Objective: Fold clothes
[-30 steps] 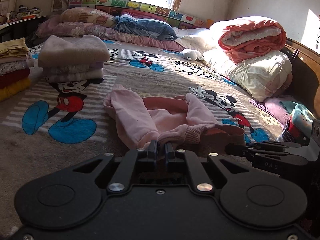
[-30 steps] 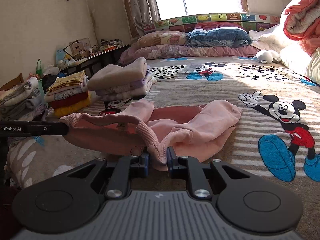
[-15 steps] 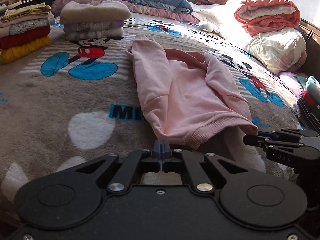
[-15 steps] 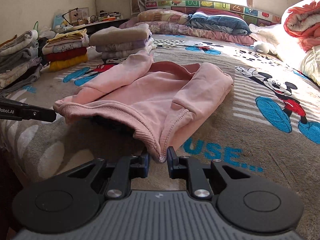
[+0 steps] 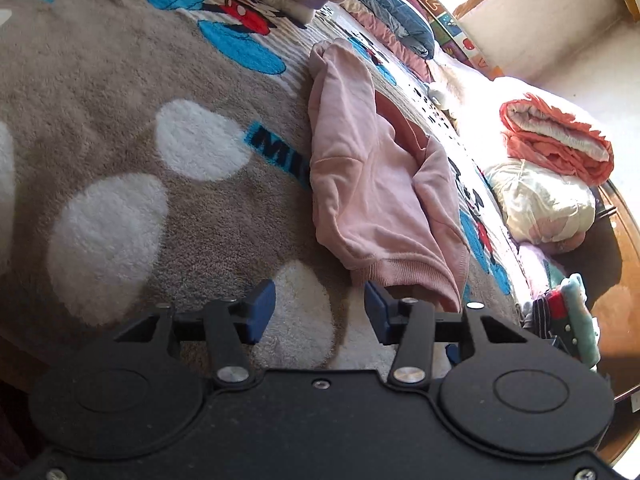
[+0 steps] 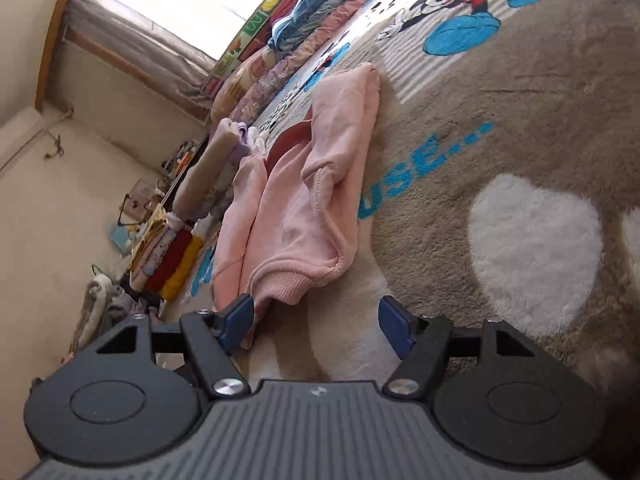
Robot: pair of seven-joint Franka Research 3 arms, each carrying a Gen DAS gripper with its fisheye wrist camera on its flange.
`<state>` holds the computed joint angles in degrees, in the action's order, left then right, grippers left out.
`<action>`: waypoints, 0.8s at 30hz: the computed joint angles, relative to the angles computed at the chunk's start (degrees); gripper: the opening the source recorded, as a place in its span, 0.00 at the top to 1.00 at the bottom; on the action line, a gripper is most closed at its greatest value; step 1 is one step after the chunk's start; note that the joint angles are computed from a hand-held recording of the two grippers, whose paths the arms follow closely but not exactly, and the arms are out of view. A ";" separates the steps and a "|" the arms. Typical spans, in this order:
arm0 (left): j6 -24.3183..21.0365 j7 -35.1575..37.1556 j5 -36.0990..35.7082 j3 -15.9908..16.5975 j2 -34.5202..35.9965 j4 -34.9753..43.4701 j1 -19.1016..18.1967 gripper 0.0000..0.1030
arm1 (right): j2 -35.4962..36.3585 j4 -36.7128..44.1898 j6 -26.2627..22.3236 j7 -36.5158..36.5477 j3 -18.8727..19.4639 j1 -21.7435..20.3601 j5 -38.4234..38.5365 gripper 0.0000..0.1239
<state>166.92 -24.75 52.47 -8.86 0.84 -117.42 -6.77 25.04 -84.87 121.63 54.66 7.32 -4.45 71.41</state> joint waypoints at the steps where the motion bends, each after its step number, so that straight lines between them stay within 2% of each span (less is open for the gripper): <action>1: 1.82 -5.05 3.01 0.44 0.50 0.11 0.25 0.54 | 0.60 -0.19 0.21 1.77 0.31 -0.45 2.20 0.45; 3: 4.78 -16.13 10.25 1.57 1.64 0.95 0.46 0.54 | 1.74 0.21 0.21 3.74 1.14 -1.13 6.04 0.45; 5: 5.68 -23.95 15.29 2.52 2.91 2.63 0.32 0.54 | 2.95 1.43 -0.55 4.59 1.79 -1.29 7.55 0.45; 10: 5.92 -32.86 21.30 3.83 5.94 6.24 -0.65 0.54 | 4.30 3.17 -0.04 5.69 2.28 0.07 5.25 0.48; 13: 6.12 -37.68 25.49 4.72 7.75 8.67 -1.52 0.54 | 5.57 4.19 1.01 8.26 2.97 0.08 6.47 0.53; 17: 5.09 -38.15 25.38 4.92 8.76 9.86 -2.09 0.56 | 6.55 4.22 3.54 11.06 3.81 0.38 7.84 0.74; 18: 4.90 -37.19 24.32 4.83 8.79 9.75 -2.06 0.62 | 6.61 4.10 4.02 10.86 3.97 0.48 7.88 0.81; 19: 4.77 -34.47 21.82 4.54 8.62 9.23 -1.82 0.73 | 6.56 3.92 4.33 10.40 4.07 0.56 7.74 0.84; 21: 4.58 -29.51 17.53 4.21 8.22 8.30 -1.64 0.81 | 6.33 3.44 4.90 9.37 4.19 0.68 7.54 0.88; 23: 5.19 -27.10 16.41 4.53 7.67 7.65 -1.87 0.84 | 5.66 2.68 5.24 7.98 4.17 0.58 7.50 0.89; 24: 5.60 -27.86 18.02 5.02 7.04 7.32 -2.20 0.84 | 5.21 2.24 5.09 7.21 4.14 0.42 7.57 0.89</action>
